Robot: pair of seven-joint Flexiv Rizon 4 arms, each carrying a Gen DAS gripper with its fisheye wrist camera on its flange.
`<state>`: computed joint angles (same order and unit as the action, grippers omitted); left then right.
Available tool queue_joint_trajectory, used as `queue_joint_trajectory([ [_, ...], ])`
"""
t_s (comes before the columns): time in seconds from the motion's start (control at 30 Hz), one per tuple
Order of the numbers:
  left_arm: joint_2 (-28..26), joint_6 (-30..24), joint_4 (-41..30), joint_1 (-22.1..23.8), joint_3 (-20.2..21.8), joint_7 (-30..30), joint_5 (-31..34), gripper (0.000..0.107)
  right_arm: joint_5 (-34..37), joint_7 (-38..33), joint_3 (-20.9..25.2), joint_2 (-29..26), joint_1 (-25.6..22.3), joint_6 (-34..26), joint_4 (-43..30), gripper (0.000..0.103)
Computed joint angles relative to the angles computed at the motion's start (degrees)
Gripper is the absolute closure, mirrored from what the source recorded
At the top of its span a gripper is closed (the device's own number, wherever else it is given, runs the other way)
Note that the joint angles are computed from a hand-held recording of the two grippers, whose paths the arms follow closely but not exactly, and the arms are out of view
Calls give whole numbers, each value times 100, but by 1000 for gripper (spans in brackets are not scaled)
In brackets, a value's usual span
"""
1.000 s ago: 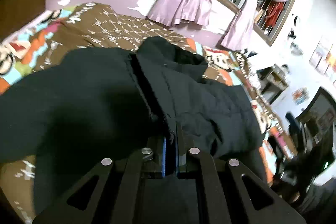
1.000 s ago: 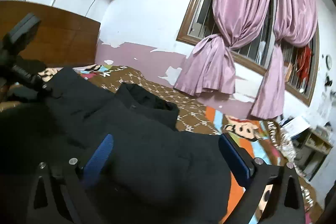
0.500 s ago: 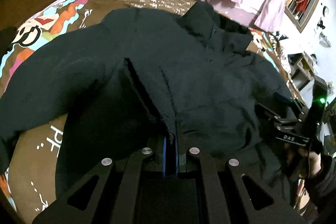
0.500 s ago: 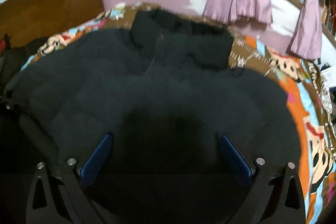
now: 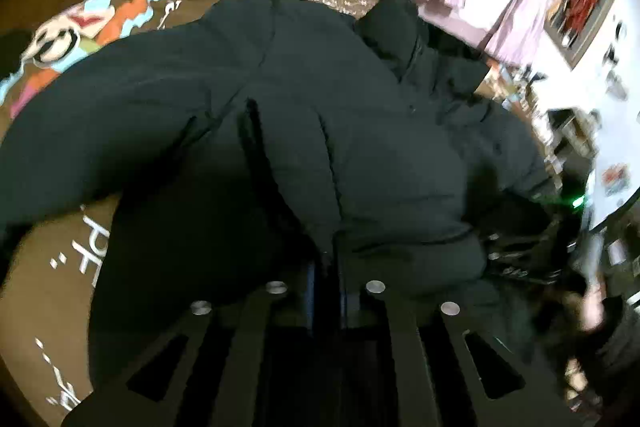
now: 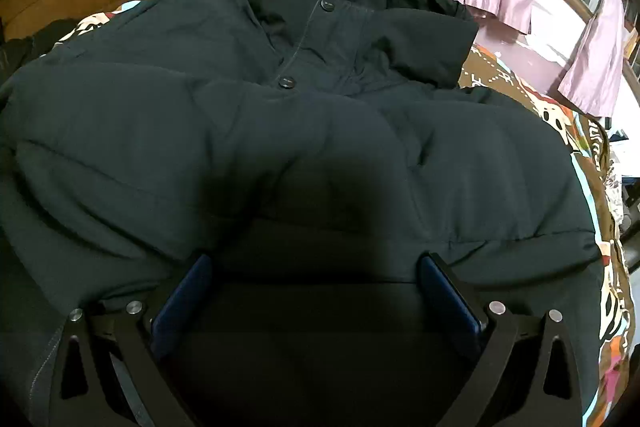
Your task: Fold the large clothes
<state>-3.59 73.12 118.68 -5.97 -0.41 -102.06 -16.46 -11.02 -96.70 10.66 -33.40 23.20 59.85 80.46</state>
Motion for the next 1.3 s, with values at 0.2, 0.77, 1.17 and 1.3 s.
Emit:
queue_joint_trajectory([
  [0.2,577,1217,830,-128,21,-115,-533,42,-64,147,-66,76,37,209,156,0],
  [0.77,3143,713,2914,3283,-359,-5067,1956,36,1246,-1243,1132,359,12,338,-238,0],
  [1.17,3031,560,3216,3990,-4,-5902,2716,36,924,-414,616,-144,865,281,-805,0],
  [1.3,3163,103,3023,4476,-390,-6127,3326,48,784,-304,591,-309,994,209,-1010,0],
])
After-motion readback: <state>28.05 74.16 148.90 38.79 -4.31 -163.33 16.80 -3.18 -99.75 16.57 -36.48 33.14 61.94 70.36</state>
